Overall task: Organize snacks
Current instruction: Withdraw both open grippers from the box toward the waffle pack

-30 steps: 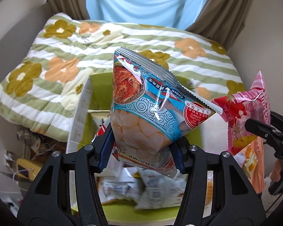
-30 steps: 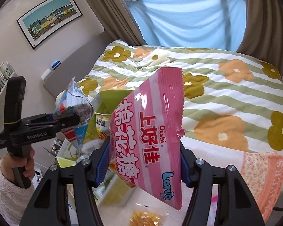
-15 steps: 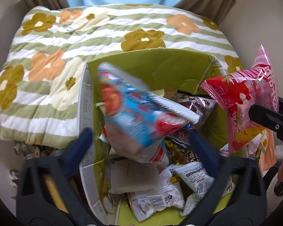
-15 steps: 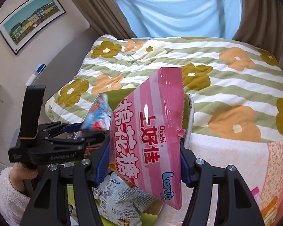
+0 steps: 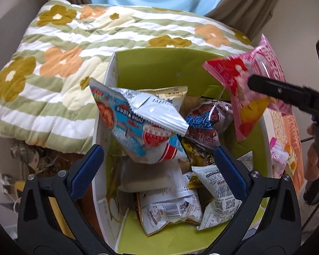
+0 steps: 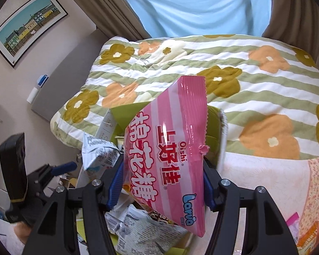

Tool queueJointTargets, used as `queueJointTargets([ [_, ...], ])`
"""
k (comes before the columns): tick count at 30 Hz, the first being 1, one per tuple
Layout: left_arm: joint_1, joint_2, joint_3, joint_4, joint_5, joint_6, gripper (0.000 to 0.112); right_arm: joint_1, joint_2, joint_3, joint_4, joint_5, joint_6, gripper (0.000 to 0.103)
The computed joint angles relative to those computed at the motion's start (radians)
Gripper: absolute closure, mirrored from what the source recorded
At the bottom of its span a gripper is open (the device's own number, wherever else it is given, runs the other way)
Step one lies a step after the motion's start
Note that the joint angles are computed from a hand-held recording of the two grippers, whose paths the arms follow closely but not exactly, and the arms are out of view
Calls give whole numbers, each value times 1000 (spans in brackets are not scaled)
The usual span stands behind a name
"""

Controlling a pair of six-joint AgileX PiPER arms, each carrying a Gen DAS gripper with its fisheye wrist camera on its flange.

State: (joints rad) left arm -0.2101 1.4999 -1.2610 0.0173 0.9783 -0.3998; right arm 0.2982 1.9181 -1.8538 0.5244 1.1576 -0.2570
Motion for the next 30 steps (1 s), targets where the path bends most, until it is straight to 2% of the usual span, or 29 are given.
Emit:
queueJointTargets([
  [3, -10, -21, 24, 33, 6, -32, 10, 31, 8, -3, -27, -31, 14, 38],
  [5, -14, -38, 38, 48, 6, -57, 10, 48, -13, 35, -51, -92, 29, 17],
  [8, -8, -61, 63, 35, -8, -78, 10, 37, -74, 138, 18, -182, -17, 3],
  [9, -5, -66, 69, 27, -12, -78, 10, 29, -103, 187, 50, -216, -45, 2],
  [15, -38, -79, 84, 34, -16, -94, 10, 23, -192, 303, 76, -260, -104, 1],
  [20, -81, -108, 86, 70, -1, -122, 10, 12, -222, 328, 93, -243, -114, 1],
  [26, -141, -162, 114, 144, -13, -192, 10, 23, -279, 368, 27, -233, -46, 1],
  [30, -193, -180, 106, 161, -24, -215, 10, -3, -358, 442, 15, -237, -37, 1],
])
